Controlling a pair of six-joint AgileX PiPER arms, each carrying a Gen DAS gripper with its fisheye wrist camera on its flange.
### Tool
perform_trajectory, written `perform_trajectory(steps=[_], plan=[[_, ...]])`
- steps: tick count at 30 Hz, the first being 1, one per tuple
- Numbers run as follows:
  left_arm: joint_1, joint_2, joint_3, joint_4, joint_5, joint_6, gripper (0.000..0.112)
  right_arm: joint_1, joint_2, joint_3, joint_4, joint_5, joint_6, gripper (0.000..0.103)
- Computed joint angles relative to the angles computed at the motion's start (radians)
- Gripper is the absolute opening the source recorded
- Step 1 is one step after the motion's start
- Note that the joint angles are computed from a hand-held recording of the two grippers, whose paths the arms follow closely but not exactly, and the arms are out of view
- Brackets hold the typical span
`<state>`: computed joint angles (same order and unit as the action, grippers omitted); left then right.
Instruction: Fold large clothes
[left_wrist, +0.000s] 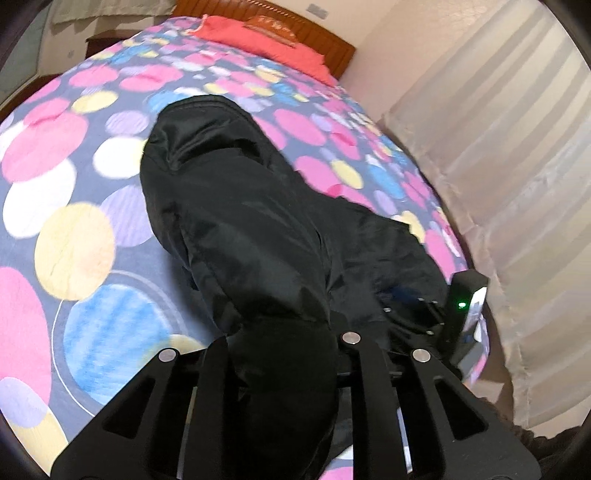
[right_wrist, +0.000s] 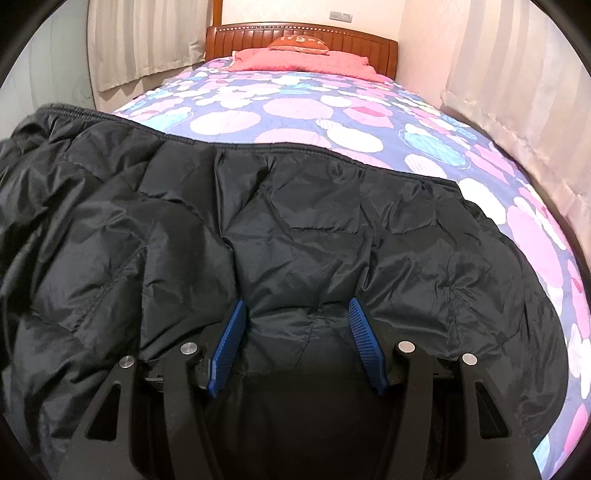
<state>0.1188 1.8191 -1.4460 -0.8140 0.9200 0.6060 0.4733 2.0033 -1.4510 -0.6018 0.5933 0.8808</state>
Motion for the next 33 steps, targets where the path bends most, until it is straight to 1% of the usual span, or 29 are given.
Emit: perform_trajectory(steps=[3, 6, 10, 12, 13, 16, 18, 19, 22, 25, 27, 28, 30, 33], plan=[[-0.069, -0.039, -0.032, 0.066, -0.01, -0.079, 0.016, -0.037, -0.059, 0.052, 0.042, -0.034, -0.027, 0.058], [-0.16, -0.055, -0.08, 0.148, -0.029, -0.186, 0.016, -0.089, -0.151, 0.143, 0.056, -0.085, -0.042, 0.058], [-0.308, -0.04, -0.193, 0.302, -0.036, -0.358, 0.016, -0.175, -0.243, 0.244, 0.104, -0.145, -0.099, 0.059], [-0.388, -0.009, -0.256, 0.385, -0.039, -0.451, 0.016, -0.232, -0.288, 0.298, 0.144, -0.178, -0.144, 0.059], [-0.448, 0.025, -0.312, 0.451, -0.037, -0.522, 0.016, -0.255, -0.303, 0.317, 0.152, -0.19, -0.155, 0.059], [-0.558, 0.111, -0.422, 0.558, -0.03, -0.632, 0.016, -0.342, -0.348, 0.368, 0.206, -0.22, -0.219, 0.059], [-0.633, 0.215, -0.543, 0.62, -0.003, -0.711, 0.016, -0.399, -0.367, 0.396, 0.26, -0.238, -0.28, 0.059], [-0.654, 0.248, -0.577, 0.634, 0.005, -0.733, 0.016, -0.439, -0.376, 0.411, 0.296, -0.247, -0.32, 0.059], [-0.741, 0.407, -0.758, 0.721, 0.056, -0.817, 0.016, -0.525, -0.396, 0.451, 0.381, -0.267, -0.414, 0.059], [-0.784, 0.532, -0.9, 0.761, 0.105, -0.851, 0.015, -0.588, -0.4, 0.476, 0.472, -0.276, -0.503, 0.059], [-0.812, 0.622, -1.006, 0.788, 0.137, -0.876, 0.015, -0.616, -0.392, 0.483, 0.494, -0.277, -0.53, 0.059], [-0.822, 0.641, -1.024, 0.801, 0.137, -0.885, 0.015, -0.631, -0.392, 0.49, 0.513, -0.281, -0.553, 0.059], [-0.844, 0.661, -1.02, 0.837, 0.114, -0.906, 0.016, -0.65, -0.384, 0.492, 0.555, -0.286, -0.593, 0.059], [-0.856, 0.634, -0.949, 0.874, 0.067, -0.915, 0.016, -0.667, -0.387, 0.501, 0.6, -0.291, -0.638, 0.059]])
